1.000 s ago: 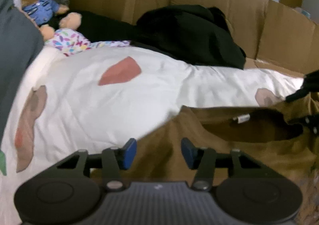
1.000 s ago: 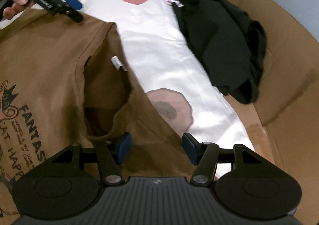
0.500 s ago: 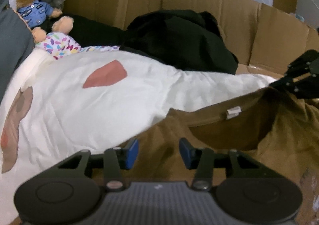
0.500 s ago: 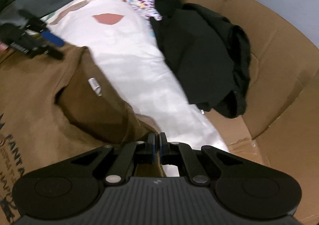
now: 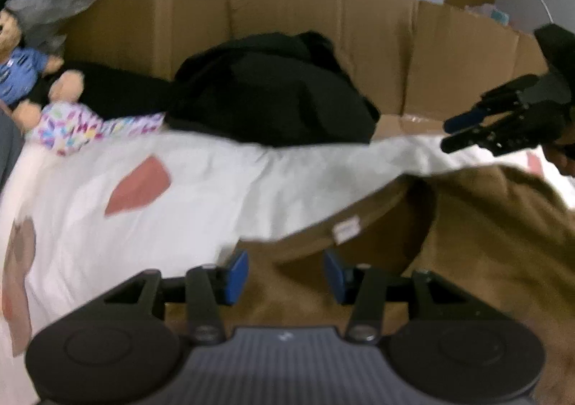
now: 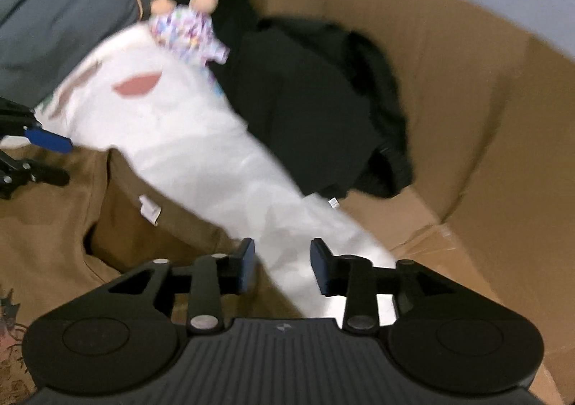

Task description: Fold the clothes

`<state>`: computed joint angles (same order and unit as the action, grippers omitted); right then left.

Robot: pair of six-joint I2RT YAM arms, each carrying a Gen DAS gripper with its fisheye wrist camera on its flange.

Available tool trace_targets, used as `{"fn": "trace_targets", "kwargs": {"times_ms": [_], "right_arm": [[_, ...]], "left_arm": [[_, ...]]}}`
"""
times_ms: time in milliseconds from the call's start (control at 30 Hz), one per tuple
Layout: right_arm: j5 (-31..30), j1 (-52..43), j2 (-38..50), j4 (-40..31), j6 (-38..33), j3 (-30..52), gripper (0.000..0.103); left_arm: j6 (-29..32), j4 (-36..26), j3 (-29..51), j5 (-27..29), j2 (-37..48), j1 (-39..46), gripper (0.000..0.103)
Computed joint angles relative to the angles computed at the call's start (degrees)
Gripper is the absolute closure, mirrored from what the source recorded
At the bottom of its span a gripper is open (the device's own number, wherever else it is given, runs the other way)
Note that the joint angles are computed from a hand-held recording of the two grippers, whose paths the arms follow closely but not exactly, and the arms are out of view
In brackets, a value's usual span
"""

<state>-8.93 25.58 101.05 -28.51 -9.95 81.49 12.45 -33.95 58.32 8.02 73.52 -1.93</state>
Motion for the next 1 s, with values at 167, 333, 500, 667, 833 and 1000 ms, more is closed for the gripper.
{"fn": "trace_targets", "kwargs": {"times_ms": [167, 333, 500, 667, 833, 1000], "right_arm": [[-1.15, -6.09, -8.07, -4.73, -2.81, -2.71, 0.064], [-3.64, -14.46, -15.28, -9.5, -5.72, -6.91, 0.064], [-7.56, -23.38, -22.06, -13.87, -10.51, -14.03, 0.064], [-10.12, -31.09, -28.73, -17.53, -15.61, -23.25, 0.064], [-12.06, -34.2, -32.02, -19.67, -18.73, -28.74, 0.064], [-12.95, -33.58, -32.26, -19.71, -17.68, -30.72, 0.064]], "left_arm": [[-3.79, -2.96, 8.39, -3.88, 5.12, -7.58, 0.043], [-7.28, -4.18, 13.94, -7.32, 10.54, -14.8, 0.034], [-11.57, -1.83, 14.21, -9.9, 14.96, -20.72, 0.034], [-14.76, 2.45, 11.64, -13.03, 18.2, -24.21, 0.034], [-18.21, 5.4, 10.44, -14.38, 21.29, -25.09, 0.035], [-22.09, 6.71, 10.13, -12.26, 23.17, -23.96, 0.053]]}}
